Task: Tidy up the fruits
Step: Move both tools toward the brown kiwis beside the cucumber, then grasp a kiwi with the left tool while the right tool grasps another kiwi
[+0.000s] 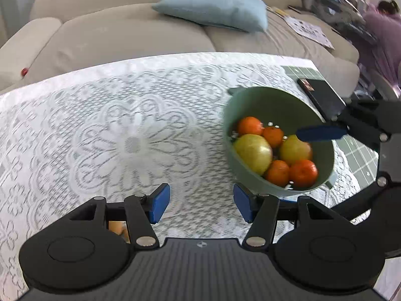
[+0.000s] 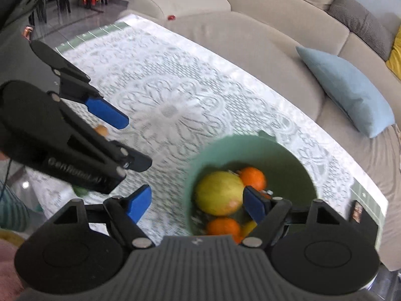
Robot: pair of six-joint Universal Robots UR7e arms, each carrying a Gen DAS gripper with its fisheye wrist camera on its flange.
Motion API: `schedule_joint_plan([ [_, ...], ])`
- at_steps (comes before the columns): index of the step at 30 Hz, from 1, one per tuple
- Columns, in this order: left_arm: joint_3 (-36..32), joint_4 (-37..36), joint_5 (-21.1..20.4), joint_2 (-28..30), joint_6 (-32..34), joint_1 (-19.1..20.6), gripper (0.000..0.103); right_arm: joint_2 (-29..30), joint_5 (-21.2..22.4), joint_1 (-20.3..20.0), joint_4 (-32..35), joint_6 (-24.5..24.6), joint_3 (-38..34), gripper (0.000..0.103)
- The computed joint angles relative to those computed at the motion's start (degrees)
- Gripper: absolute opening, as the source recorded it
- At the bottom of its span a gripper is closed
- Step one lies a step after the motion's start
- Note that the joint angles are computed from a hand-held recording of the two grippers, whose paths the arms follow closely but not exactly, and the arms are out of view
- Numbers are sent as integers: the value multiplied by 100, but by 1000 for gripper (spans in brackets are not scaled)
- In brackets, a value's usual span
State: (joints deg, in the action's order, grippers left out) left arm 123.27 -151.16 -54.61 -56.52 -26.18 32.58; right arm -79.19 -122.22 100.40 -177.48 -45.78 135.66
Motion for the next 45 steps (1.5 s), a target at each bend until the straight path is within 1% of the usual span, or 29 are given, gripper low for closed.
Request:
schedule_joint_plan([
  [2,194,-73,103,-201,-86,23,68,105,129,40,-273,-11,81,77],
  [6,505,-152,338,-508,-269,58,68,516,345,105,-1232,-95,277,77],
  [9,735,-233,467,-729,-405,89,68,792,668,104,-1774,-45,420,77],
  [12,989,-478,518,-949,-446,134,68,1062,981,62,-2239,117,549,77],
  [14,1131,-619,528,-1086,-459,185,68,1336,1105,30,-2697,189,622,78],
  [19,1430,-947,554,-1318,-443,306,68,2036,1146,-51,-3559,620,580,78],
  [22,1602,-1231,508,-1383,-409,384,68,2248,1198,-111,-3838,912,552,78],
  [26,1785,-1741,408,-1326,-332,536,68,2347,1420,-224,-3946,1136,570,78],
  [29,1837,-1998,281,-1229,-280,671,64,2413,1582,-320,-4053,1179,623,77],
  [32,1865,-2170,246,-1145,-230,724,63,2516,1594,-382,-4142,1200,633,76],
  [34,1881,-2307,201,-1100,-176,760,62,2556,1582,-420,-4105,1288,618,72],
  [38,1939,-2627,152,-993,-60,826,59,2608,1541,-472,-4059,1427,597,69],
  [43,1945,-2911,15,-842,106,933,52,2611,1657,-541,-3901,1481,568,54],
  [44,1938,-3001,-22,-803,150,968,52,2628,1670,-545,-3874,1459,557,53],
  [45,1942,-3097,-64,-773,191,1001,51,2646,1672,-542,-3838,1425,544,49],
])
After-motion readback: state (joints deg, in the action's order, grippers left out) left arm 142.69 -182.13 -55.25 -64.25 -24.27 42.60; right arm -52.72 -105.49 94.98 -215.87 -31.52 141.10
